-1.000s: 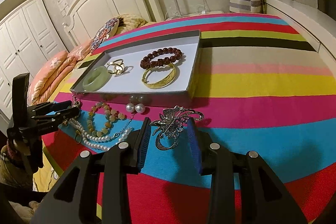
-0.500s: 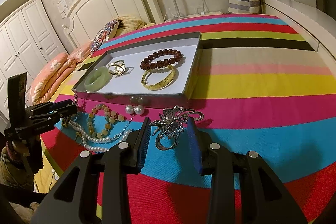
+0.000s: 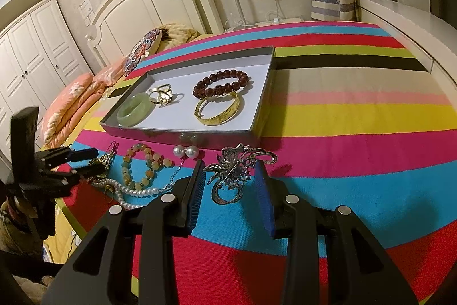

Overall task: Organize jewelry
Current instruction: 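Grasp the gold safety-pin brooch with the left tool and lift it, then carry the gold brooch with the left tool over the tray while the right tool carries the silver brooch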

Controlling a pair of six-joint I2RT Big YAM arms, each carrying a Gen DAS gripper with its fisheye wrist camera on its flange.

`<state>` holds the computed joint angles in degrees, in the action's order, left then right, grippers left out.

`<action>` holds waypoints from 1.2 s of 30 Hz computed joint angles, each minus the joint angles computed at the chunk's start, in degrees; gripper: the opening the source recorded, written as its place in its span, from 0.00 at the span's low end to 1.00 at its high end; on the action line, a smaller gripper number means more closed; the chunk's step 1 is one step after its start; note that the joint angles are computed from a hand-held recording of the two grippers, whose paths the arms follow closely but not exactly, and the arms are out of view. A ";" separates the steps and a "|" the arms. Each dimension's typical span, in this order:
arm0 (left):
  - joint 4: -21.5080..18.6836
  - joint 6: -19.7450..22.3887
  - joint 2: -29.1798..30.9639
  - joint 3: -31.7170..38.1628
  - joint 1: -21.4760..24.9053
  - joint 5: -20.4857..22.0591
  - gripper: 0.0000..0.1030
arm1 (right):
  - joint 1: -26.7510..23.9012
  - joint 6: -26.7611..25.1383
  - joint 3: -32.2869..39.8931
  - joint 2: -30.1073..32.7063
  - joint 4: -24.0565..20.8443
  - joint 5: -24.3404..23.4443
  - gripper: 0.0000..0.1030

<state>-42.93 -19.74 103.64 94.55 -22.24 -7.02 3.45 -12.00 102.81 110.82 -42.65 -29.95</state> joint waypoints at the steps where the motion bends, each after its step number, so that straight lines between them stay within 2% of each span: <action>1: 0.40 -0.56 0.08 0.55 0.35 1.04 0.56 | 0.01 0.01 0.07 0.04 -0.08 0.00 0.34; 3: -0.72 -0.51 1.21 2.73 0.68 1.85 0.53 | -0.05 -0.01 0.12 0.05 -0.12 -0.10 0.34; 4: -2.80 -0.28 2.64 4.98 0.81 1.99 0.43 | -0.06 0.02 0.05 0.01 -0.05 -0.10 0.34; 6: -7.85 0.07 5.67 9.41 0.90 1.99 0.36 | -0.08 0.17 -0.01 -0.01 0.12 -0.07 0.34; 7: -10.56 0.18 7.19 11.52 0.82 1.33 0.36 | -0.11 0.29 -0.01 0.03 0.26 -0.06 0.34; 9: -12.54 0.85 8.30 13.10 0.47 -0.04 0.35 | -0.23 0.58 0.01 0.11 0.41 -0.12 0.34; 10: -13.37 1.05 8.59 13.63 0.23 -0.89 0.24 | -0.26 0.65 0.01 0.15 0.42 -0.13 0.34; 12: -12.91 1.70 8.44 13.31 0.13 -0.58 0.17 | -0.23 0.54 -0.14 0.14 0.52 -0.17 0.34; 17: -9.67 2.26 7.36 11.19 -0.39 -0.75 0.13 | 0.04 -0.27 -1.99 -1.14 2.62 -0.26 0.34; 26: -6.52 3.01 4.90 9.89 -1.34 -1.84 0.12 | 0.05 0.15 -2.61 -1.96 4.05 -0.70 0.34; 33: -7.79 3.92 6.11 13.72 -0.89 -1.71 0.12 | 1.69 -2.36 -0.17 -1.52 3.42 -0.21 0.34; 36: -9.57 4.36 7.96 18.08 0.01 -0.59 0.12 | 2.99 -4.13 2.74 0.04 1.60 0.79 0.34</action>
